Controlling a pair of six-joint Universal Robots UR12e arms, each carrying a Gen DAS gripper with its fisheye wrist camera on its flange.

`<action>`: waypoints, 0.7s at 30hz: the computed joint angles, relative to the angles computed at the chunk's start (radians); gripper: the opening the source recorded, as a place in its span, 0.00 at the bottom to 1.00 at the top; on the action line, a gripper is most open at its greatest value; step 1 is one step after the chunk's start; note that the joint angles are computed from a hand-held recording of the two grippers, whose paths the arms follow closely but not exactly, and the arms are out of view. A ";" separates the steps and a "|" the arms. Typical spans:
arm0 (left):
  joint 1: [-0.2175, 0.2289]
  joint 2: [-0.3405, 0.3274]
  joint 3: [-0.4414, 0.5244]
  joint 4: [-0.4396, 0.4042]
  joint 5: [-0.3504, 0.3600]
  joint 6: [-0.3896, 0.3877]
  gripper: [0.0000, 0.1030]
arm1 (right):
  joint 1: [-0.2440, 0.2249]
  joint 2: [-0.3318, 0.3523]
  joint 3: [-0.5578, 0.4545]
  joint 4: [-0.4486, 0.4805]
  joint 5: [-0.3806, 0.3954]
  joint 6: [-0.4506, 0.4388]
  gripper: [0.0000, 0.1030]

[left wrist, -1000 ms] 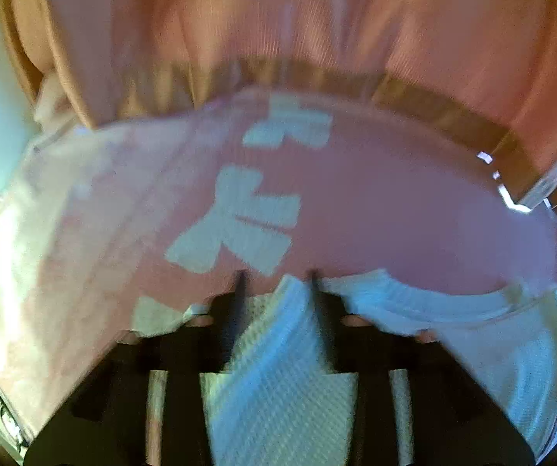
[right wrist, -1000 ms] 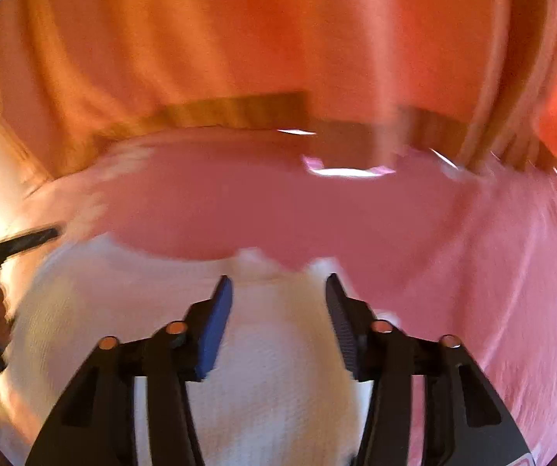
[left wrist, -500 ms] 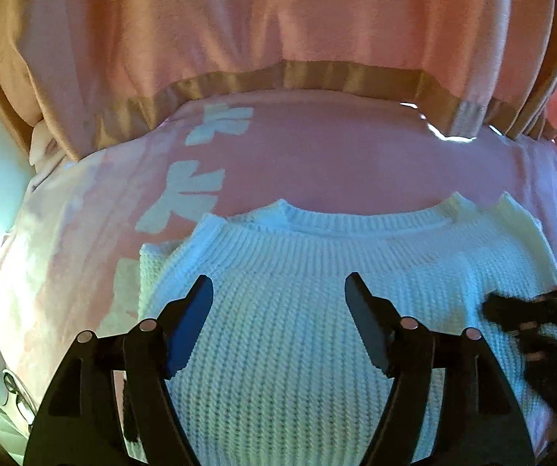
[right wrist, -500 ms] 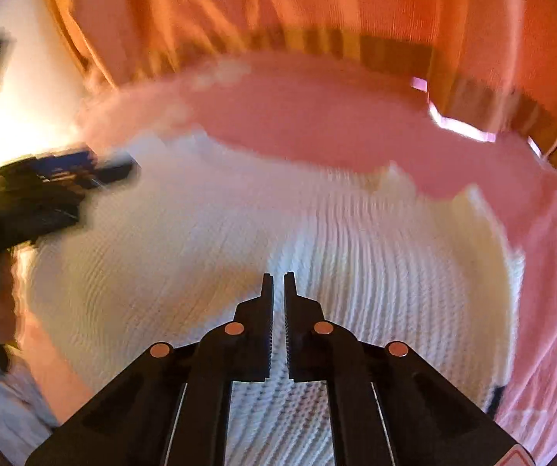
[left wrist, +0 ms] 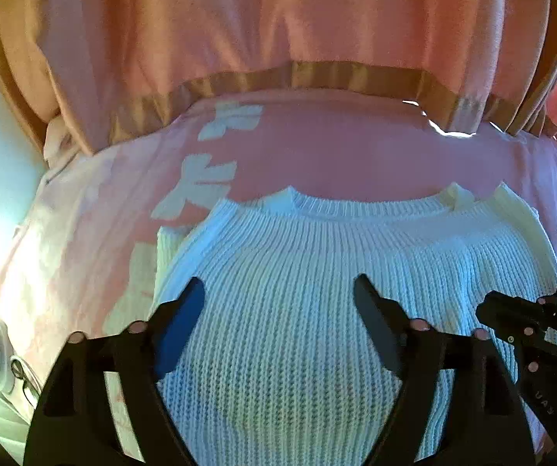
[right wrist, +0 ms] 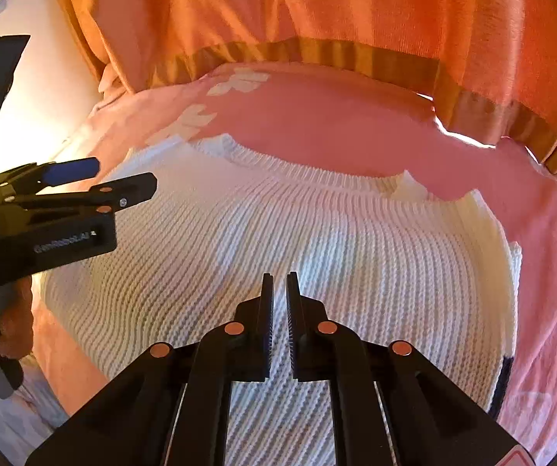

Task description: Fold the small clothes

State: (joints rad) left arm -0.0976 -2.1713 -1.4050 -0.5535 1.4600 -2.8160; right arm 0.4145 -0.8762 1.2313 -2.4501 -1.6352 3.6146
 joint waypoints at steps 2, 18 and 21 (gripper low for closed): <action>0.012 0.000 0.004 -0.028 -0.015 -0.019 0.81 | 0.003 -0.004 0.004 -0.004 -0.008 0.004 0.06; 0.148 -0.043 0.040 -0.295 -0.252 -0.158 0.65 | -0.005 0.084 -0.122 0.068 0.084 0.007 0.06; 0.159 -0.042 0.056 -0.357 -0.331 -0.155 0.30 | -0.006 0.115 -0.151 0.096 0.081 -0.008 0.03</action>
